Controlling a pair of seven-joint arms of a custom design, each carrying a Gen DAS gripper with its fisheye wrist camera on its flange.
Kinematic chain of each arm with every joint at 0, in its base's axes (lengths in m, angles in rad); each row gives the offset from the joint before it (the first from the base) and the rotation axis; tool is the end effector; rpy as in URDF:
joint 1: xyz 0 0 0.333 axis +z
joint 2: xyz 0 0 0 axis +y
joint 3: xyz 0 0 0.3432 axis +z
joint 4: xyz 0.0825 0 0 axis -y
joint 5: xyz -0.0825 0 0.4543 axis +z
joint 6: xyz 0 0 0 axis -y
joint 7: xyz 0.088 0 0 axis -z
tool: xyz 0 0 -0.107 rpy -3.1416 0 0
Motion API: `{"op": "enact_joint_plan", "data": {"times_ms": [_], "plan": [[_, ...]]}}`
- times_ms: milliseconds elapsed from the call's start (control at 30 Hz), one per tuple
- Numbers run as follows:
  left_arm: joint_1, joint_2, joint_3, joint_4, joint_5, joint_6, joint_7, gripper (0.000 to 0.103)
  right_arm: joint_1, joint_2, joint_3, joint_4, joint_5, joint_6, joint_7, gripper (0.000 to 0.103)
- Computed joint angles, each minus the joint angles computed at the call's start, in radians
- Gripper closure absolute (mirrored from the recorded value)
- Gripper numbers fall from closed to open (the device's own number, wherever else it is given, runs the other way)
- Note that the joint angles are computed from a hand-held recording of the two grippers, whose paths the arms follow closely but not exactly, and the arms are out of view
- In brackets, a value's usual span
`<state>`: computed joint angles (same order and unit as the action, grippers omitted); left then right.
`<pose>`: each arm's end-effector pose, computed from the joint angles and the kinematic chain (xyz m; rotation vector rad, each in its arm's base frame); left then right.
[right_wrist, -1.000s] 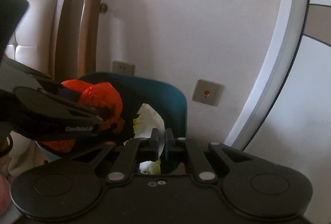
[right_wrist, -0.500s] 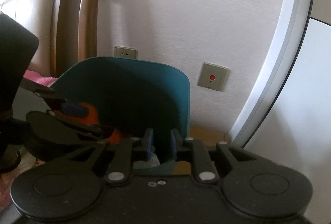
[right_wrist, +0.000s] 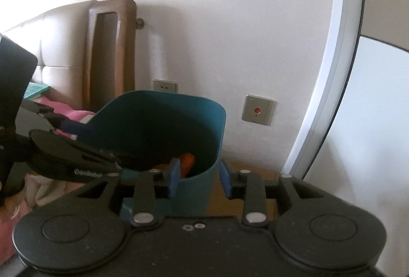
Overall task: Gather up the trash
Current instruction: 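Open both tools over the teal bin to drop the bag and ball, then lower both tools toward the trash under the nightstand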
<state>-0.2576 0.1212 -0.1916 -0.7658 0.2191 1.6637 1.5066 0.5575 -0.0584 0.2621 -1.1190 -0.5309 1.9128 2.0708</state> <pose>0.5191 -0.2085 1.0024 -1.4678 2.0006 -0.7485 0.3972 0.3864 0.9780 -1.8031 1.3628 -0.8139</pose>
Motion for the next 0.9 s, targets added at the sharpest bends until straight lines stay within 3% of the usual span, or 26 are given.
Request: {"op": "enact_joint_plan", "data": {"times_ms": [100, 500, 900], "plan": [[0.004, -0.074, -0.003, -0.078, 0.014, 0.025, -0.026, 0.023, -0.004, -0.061, 0.006, -0.073, 0.012, 0.019, -0.009, 0.06], [0.05, -0.327, -0.055, -0.351, -0.001, 0.06, -0.097, 0.022, -0.077, -0.259, 0.054, -0.299, 0.158, 0.092, -0.06, 0.048], [0.076, -0.572, -0.074, -0.668, -0.066, 0.089, -0.153, 0.022, -0.118, -0.41, 0.069, -0.521, 0.308, 0.181, -0.042, 0.046]]}}
